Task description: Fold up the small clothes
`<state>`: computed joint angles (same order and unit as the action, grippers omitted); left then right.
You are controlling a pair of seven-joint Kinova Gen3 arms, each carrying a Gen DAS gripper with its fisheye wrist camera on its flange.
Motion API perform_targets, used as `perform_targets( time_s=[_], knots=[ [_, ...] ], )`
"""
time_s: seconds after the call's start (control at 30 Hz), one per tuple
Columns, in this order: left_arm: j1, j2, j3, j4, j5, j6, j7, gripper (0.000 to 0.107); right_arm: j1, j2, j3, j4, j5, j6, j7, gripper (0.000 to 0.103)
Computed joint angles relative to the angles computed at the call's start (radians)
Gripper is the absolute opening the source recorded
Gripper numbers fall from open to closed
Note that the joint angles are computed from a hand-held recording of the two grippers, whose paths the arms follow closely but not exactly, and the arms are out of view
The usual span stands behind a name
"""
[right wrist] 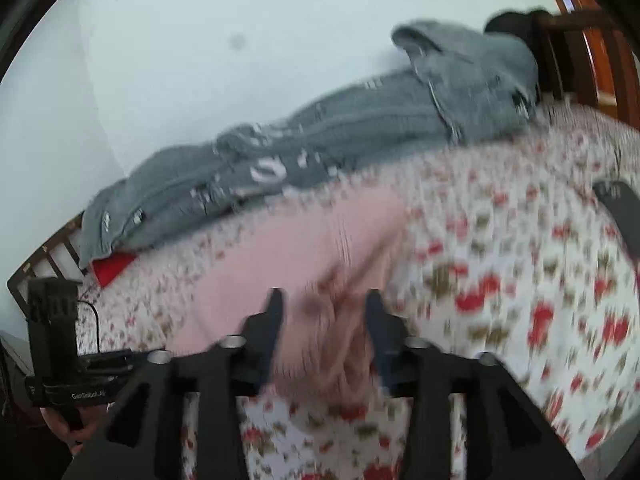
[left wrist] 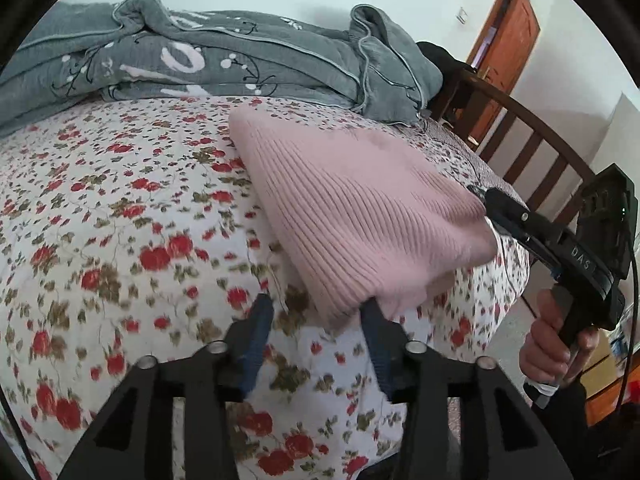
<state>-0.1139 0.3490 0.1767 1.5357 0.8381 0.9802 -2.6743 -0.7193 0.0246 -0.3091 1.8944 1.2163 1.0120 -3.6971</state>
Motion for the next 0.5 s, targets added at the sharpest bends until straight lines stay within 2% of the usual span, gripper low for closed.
perform_targets(
  time_s=[0.1, 0.17, 0.23, 0.3, 0.37, 0.43, 0.5],
  knots=[
    [0.01, 0.031, 0.01, -0.074, -0.018, 0.047, 0.031, 0.047, 0.057, 0.023, 0.052, -0.067, -0.043, -0.058, 0.079, 0.056],
    [0.002, 0.037, 0.02, -0.096, -0.014, 0.076, 0.013, 0.047, 0.075, 0.031, 0.073, -0.077, -0.073, -0.094, 0.095, 0.056],
    [-0.003, 0.039, 0.026, -0.112, -0.026, 0.113, -0.027, 0.047, 0.108, 0.045, 0.092, -0.089, -0.128, -0.15, 0.131, 0.056],
    [-0.024, 0.034, 0.027, -0.101, 0.009, 0.148, -0.101, 0.048, 0.122, 0.06, 0.119, -0.097, -0.196, -0.191, 0.196, 0.056],
    [-0.048, 0.043, 0.036, -0.116, 0.04, 0.193, -0.124, 0.054, 0.158, 0.079, 0.108, -0.1, -0.238, -0.22, 0.24, 0.06],
    [-0.029, 0.039, 0.017, -0.127, 0.058, 0.179, -0.1, 0.058, 0.139, 0.081, 0.14, -0.08, -0.237, -0.246, 0.218, 0.065],
    [0.008, 0.038, 0.012, -0.148, 0.036, 0.12, -0.047, 0.059, 0.157, 0.068, 0.144, -0.059, -0.235, -0.29, 0.192, 0.065]
  ],
)
